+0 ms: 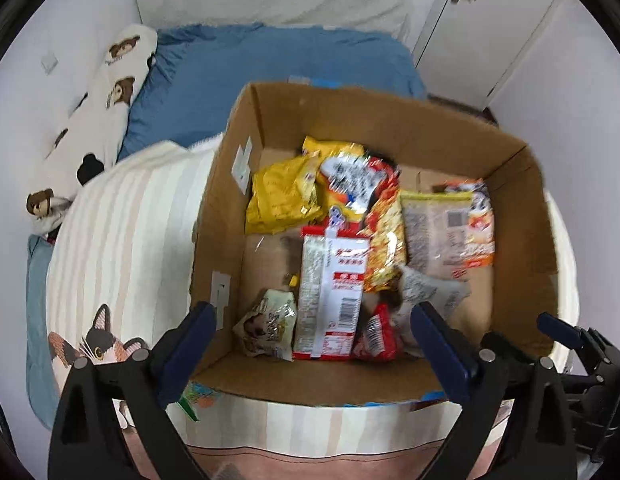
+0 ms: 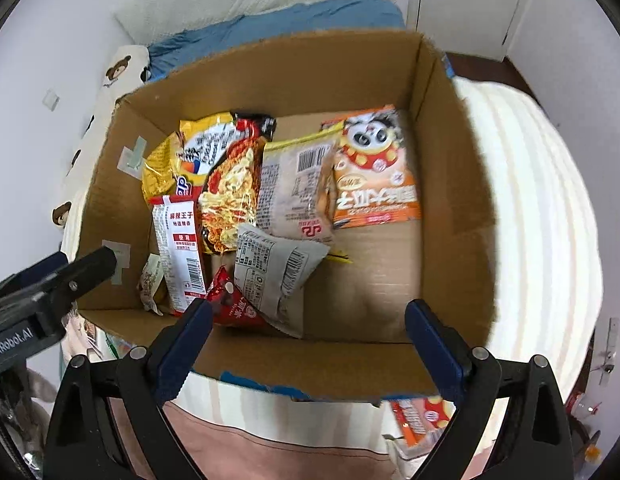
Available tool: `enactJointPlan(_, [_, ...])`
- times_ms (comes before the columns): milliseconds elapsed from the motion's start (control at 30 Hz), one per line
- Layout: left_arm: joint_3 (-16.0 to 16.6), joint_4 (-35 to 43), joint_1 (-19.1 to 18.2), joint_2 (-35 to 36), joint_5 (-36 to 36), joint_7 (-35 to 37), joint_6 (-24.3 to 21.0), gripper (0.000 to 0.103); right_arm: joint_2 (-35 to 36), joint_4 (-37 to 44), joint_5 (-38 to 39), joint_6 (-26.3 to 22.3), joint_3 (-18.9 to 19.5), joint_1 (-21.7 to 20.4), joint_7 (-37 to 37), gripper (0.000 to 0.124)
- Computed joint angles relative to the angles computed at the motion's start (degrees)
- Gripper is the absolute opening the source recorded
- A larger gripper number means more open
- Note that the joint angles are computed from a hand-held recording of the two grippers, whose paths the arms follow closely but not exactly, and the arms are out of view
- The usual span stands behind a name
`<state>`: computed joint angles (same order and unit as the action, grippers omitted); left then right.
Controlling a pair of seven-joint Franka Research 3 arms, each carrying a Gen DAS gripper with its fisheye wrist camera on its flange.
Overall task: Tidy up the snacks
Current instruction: 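Carry the orange candy and red packet into the box and open both tools, then grasp the panda packet with the left tool while the right tool grasps a white packet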
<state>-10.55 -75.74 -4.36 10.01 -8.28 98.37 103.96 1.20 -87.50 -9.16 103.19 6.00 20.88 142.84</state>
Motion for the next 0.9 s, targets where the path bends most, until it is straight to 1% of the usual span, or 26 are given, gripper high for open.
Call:
enactJointPlan(100, [0.1,-2.4,0.7,-3.2,-3.0,0.6,3.0,0.100,-1.9,0.1,-3.9,-0.6,0.9,0.9,1.5,0.099])
enactJointPlan(200, [0.6,-6.5,0.7,-8.2,-4.5,2.9,7.7,0.100,-3.6,-0.6,-5.4,0.2,1.7,1.2,2.6,0.099])
enactJointPlan(300, [1.4,-11.5,0.0,-13.8,-5.3,5.2,12.7,0.100,-8.4,-3.6,-6.7,2.0,2.9,1.1,5.1,0.099])
enactJointPlan(400, [2.8,-16.0,-1.0,-18.4,-8.1,7.7,15.1,0.100,-13.8,-8.3,-6.1,3.6,4.2,0.1,7.3,0.099])
enactJointPlan(500, [3.9,-20.3,-2.1,-21.9,-9.0,7.9,16.6,0.100,-19.9,-14.4,-4.3,3.8,5.3,-1.5,9.5,0.099])
enactJointPlan(533, [4.3,-22.0,-2.5,-23.0,-9.6,7.6,16.9,0.100,-20.3,-15.0,-3.9,4.6,6.1,-2.6,9.2,0.099])
enactJointPlan(567, [4.8,-23.4,-2.9,-23.8,-10.4,7.7,16.9,0.100,-22.7,-17.6,-3.0,3.7,5.9,-2.7,10.5,0.099])
enactJointPlan(600, [5.6,-25.1,-3.6,-24.5,-12.6,8.3,16.5,0.100,-26.3,-22.2,-1.0,3.3,5.7,-3.2,11.8,0.099])
enactJointPlan(667, [6.4,-28.1,-4.5,-25.6,-15.2,9.0,16.6,0.100,-30.8,-28.7,2.6,3.8,5.4,-4.4,14.0,0.099])
enactJointPlan(733, [6.5,-31.7,-5.0,-26.5,-16.3,8.3,16.7,0.100,-35.2,-36.5,8.1,7.8,4.3,-5.2,16.0,0.099])
enactJointPlan(800, [5.9,-34.0,-5.6,-26.4,-15.2,7.7,15.8,0.100,-37.8,-42.1,12.1,11.5,3.9,-6.2,16.9,0.099])
enactJointPlan(833, [5.5,-34.7,-5.8,-26.2,-14.2,7.8,15.6,0.100,-38.7,-44.5,14.5,13.4,3.6,-6.6,17.2,0.099])
enactJointPlan(900, [4.2,-36.5,-6.4,-25.8,-11.3,7.8,15.5,0.100,-39.9,-46.9,16.3,15.4,4.1,-7.5,17.0,0.099])
